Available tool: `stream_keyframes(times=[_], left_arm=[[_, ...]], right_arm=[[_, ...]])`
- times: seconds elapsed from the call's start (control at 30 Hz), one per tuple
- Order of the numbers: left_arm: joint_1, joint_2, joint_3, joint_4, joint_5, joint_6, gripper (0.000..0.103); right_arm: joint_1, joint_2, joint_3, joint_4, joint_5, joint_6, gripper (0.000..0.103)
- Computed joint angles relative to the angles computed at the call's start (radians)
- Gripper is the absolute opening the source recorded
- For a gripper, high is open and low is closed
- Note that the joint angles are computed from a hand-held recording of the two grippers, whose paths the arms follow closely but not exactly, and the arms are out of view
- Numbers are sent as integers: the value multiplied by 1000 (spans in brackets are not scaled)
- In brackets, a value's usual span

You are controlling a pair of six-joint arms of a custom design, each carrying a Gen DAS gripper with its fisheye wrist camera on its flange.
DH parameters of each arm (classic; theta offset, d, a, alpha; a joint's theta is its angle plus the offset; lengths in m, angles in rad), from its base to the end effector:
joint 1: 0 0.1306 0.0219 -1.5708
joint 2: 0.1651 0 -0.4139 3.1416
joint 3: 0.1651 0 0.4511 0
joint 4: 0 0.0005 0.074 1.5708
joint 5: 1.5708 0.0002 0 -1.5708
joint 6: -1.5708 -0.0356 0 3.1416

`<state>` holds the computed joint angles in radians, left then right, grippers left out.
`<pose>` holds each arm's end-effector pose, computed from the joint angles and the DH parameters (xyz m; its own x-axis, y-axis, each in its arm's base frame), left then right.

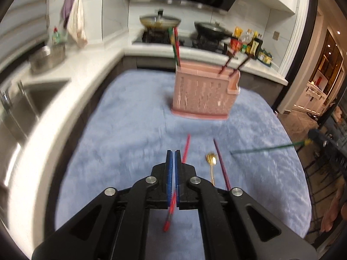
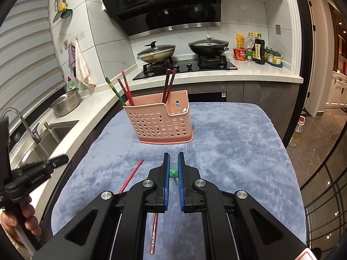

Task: Organize utensils
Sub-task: 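Lift and carry the red and green chopsticks over the pink basket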

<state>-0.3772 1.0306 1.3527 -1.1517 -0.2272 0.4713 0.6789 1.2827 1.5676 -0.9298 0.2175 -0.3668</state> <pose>0.3481 -0.1298 0.5782 -0.7098 -0.1946 -0.6770 -0.1176 0.9803 -0.1585 0.3871 0.3018 0.6026 -0.6085 -0.0410 -0.7925 -0.2793 0.9458 0.1655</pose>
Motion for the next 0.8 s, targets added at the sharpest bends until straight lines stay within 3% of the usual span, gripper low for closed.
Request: stream_keyframes(times=[0.03, 0.1, 0.13, 0.17, 0.43, 0.53, 0.63, 0.8], left_arm=[[2, -9, -27, -12, 29, 14, 4], [-1, -24, -79, -18, 58, 31, 22], [-6, -29, -101, -22, 54, 45, 37], [-11, -38, -135, -17, 57, 63, 44], [-15, -27, -239, -15, 113, 73, 41], [-19, -31, -254, -7, 98, 66, 30], [-14, -39, -260, -6, 109, 51, 11], [-21, -47, -230, -18, 109, 40, 9]], right_arm=[[-1, -2, -4, -1, -4, -6, 7], [0, -7, -11, -4, -5, -11, 7], [-1, -8, -14, -5, -8, -13, 7], [-1, -10, -17, -7, -12, -16, 7], [4, -11, -19, -14, -10, -20, 7], [5, -12, -21, -16, -9, -24, 7], [9, -14, -26, -18, -5, -28, 7], [11, -18, -31, -15, -4, -29, 7]])
